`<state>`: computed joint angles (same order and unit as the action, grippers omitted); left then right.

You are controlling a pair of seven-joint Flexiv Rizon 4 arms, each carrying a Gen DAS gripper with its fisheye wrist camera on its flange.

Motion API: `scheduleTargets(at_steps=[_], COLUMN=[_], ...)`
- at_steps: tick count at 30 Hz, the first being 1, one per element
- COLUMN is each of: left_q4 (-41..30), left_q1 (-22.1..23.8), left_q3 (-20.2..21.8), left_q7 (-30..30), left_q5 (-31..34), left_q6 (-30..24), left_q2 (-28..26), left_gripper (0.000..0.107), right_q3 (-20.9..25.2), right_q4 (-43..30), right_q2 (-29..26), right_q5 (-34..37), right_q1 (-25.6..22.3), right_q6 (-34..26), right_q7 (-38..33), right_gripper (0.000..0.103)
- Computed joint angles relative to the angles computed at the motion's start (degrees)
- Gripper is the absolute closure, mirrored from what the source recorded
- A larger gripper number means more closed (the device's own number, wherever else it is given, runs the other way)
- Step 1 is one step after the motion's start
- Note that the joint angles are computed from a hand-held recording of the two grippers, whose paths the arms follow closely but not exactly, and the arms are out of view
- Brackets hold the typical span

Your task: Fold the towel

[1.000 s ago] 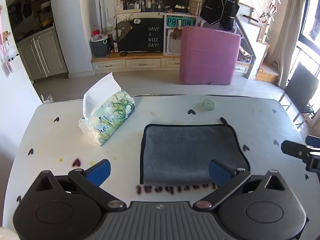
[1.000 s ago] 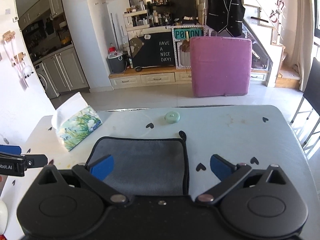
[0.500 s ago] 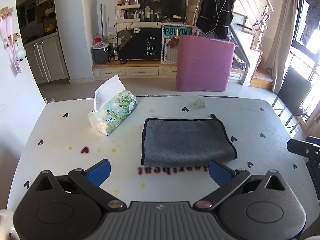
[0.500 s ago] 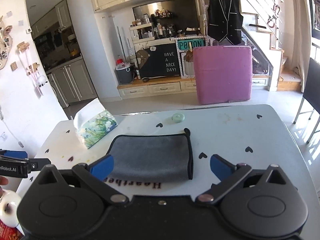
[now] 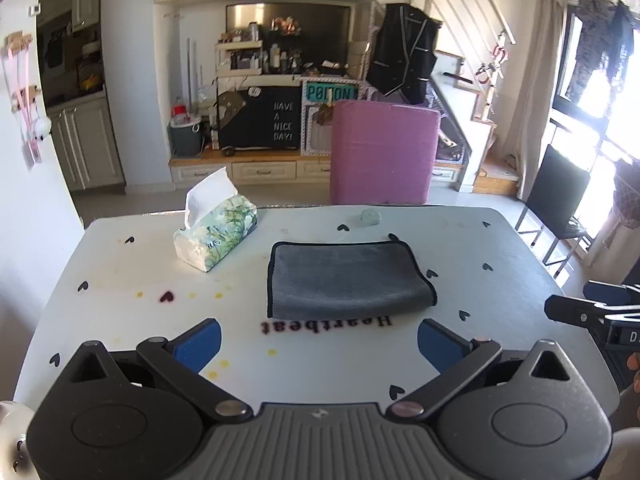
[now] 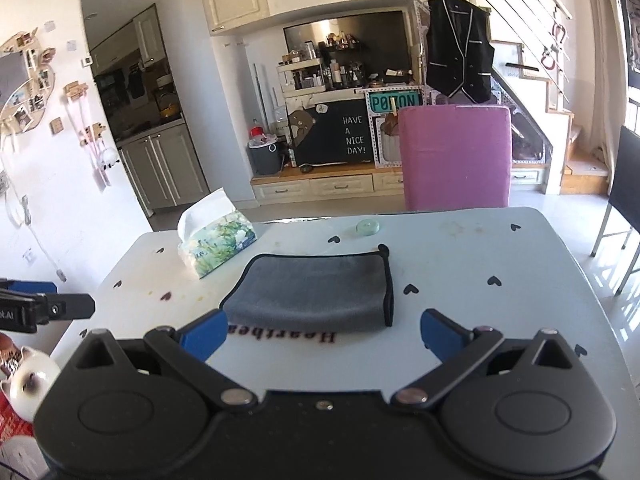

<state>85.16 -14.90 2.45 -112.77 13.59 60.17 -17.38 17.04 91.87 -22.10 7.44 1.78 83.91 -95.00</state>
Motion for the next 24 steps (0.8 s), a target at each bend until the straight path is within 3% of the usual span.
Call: scheduleTargets(at_steps=[15, 24], left_q4=[13.85, 18.76], left_q1=[-0.24, -0.39], left_q3=[-1.98, -2.32], left_q7=[-0.44, -3.06], left_q5=[-0.52, 1.58], left_q6=[7.67, 10.60], left_q2=[7.67, 10.20], left_gripper=[0.004, 0.004], right_q3=[8.96, 7.32], right_q4=[9.71, 13.53], right_q2=[8.09, 11.47], right_q5=[13.61, 21.56], right_q1=[-6.56, -3.91], right_q6=[3.71, 5.96], right_q7=[-14.90, -21.62], right_gripper=[0.000, 0.000])
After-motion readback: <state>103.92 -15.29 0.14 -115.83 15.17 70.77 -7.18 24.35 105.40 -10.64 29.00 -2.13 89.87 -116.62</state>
